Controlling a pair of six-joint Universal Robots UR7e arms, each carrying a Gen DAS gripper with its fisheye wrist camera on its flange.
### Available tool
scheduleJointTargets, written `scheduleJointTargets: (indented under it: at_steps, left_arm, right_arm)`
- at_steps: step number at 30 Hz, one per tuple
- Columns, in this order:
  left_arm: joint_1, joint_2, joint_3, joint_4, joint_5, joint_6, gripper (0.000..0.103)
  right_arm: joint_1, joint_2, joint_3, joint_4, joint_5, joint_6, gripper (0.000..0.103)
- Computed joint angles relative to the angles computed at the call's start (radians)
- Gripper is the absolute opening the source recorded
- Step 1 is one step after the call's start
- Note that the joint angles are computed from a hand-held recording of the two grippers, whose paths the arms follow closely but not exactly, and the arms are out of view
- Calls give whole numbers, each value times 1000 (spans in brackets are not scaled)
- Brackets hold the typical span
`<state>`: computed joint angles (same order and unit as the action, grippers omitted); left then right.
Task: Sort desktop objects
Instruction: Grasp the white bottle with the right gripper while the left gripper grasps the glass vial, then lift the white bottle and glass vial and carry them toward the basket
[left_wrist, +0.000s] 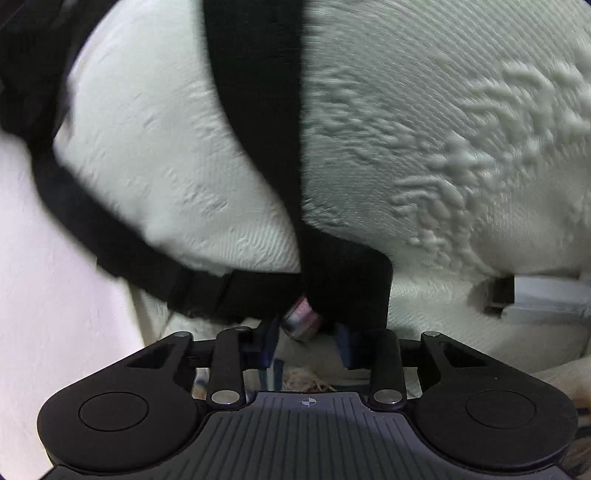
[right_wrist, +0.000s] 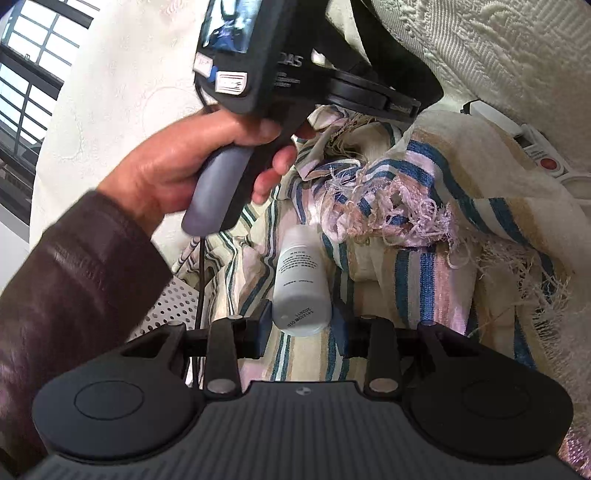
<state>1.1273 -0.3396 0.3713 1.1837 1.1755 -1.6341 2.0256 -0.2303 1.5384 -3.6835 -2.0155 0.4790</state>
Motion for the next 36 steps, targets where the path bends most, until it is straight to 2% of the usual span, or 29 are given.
scheduleJointTargets:
  at_steps: [4,6,8,9,11,12,15,18,23,26,28,29,31,33,34,36]
  left_arm:
    - [-13,36,-62,48,-32,92,53]
    - [-19,23,-26,28,-49,140,47]
    - [-16,-40,110,-80,-42,234,42]
    - [-12,-52,137,-104,-34,250,39]
    - [0,-33,93,-76,-15,222,30]
    - [5,-19,57,-50,-5,195,18]
    - [20,-15,17,-13,30,125,16]
    - [30,18,-98,86,53,3,16]
    - [54,-111,24,-27,84,-185,16]
    - [73,-161,19,7,100,-377,16]
    - [87,-187,13,23,92,-486,17]
    - [97,-221,47,22,108,-530,17]
    - [107,-285,135,-25,79,-606,17]
    - [117,-321,173,-7,85,-728,17]
    - [125,-356,229,-39,65,-771,17]
    - [155,-389,270,-71,82,-834,17]
  right_arm:
    - [-3,2,-9,12,15,8,38]
    - [-4,5,-18,21,21,9,38]
    - [-5,8,-26,27,23,11,38]
    - [-5,9,-30,30,24,12,38]
    - [-5,11,-34,30,26,15,38]
    - [-5,12,-35,29,29,18,38]
    - [-5,13,-34,18,35,31,37]
    - [-4,16,-41,18,37,35,37]
    - [1,25,-61,28,31,32,37]
    - [3,27,-68,30,25,25,37]
    - [6,24,-29,-7,21,18,37]
    - [0,27,-44,5,22,11,37]
    - [-4,29,-65,25,26,-7,39]
    - [-10,25,-64,28,35,-35,45]
    - [-18,45,-85,22,40,-58,47]
    - [-1,37,-80,37,21,-99,56]
